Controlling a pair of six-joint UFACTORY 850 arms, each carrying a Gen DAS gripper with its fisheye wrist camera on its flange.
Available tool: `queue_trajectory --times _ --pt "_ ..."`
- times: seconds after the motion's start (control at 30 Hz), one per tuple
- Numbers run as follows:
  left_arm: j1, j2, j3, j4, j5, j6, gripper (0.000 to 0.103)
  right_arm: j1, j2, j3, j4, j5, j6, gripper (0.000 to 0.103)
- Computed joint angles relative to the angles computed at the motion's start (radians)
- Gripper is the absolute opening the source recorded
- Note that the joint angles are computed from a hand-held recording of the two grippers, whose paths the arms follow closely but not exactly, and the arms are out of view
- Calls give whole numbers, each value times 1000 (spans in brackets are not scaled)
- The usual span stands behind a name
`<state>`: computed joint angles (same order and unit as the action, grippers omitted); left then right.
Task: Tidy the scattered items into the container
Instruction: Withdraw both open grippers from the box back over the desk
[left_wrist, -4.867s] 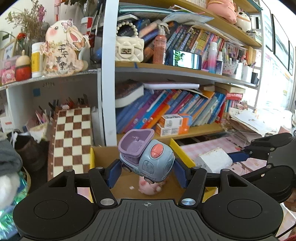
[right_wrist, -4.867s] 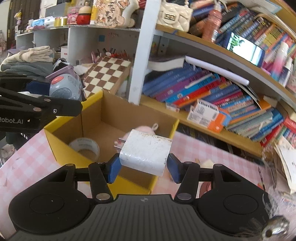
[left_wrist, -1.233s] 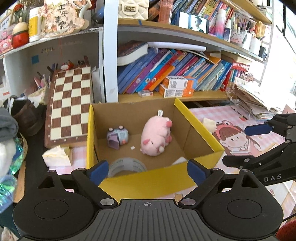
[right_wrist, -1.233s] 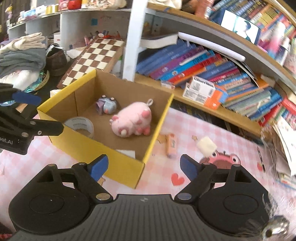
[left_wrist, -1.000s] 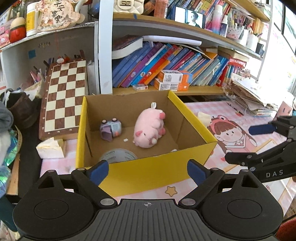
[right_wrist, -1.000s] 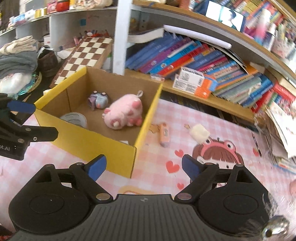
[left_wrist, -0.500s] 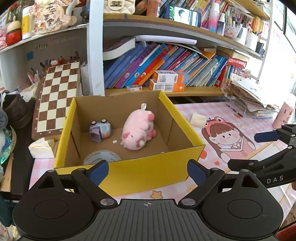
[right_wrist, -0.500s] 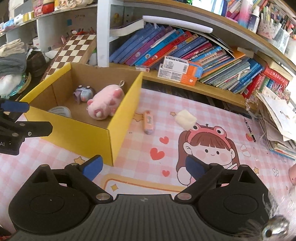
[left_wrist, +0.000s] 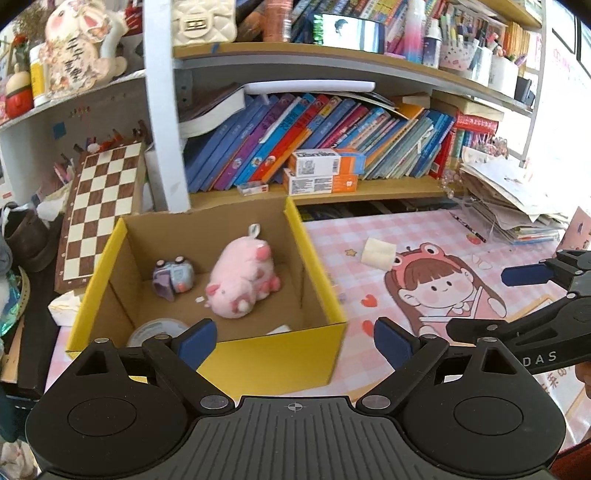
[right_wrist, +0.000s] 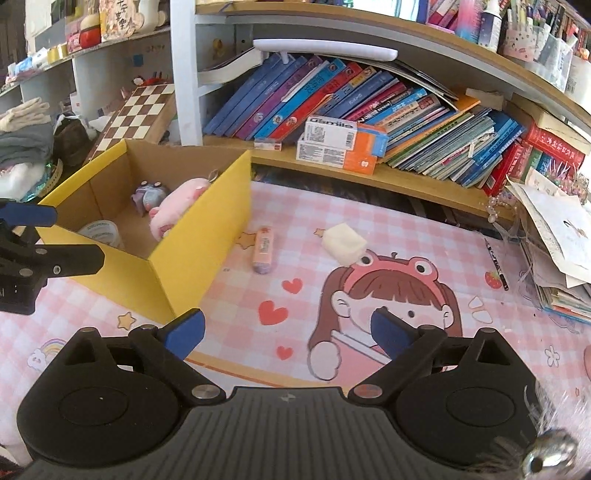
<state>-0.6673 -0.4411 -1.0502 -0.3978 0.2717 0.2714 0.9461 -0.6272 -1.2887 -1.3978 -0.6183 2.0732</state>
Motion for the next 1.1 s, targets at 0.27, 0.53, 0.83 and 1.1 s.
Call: queue_trajectory --times 0.27,0.53,0.83,1.1 --pt "-90 -32 -54 -338 27 296 94 -43 79 140 -168 68 150 97" --pt "-159 -63 -92 -527 72 438 94 -77 134 242 -314 91 285 97" --pt "-206 -110 -153 -633 115 526 94 -115 162 299 -435 94 369 97" --pt "-220 -160 -220 -703 134 540 94 -158 153 302 -547 115 425 97"
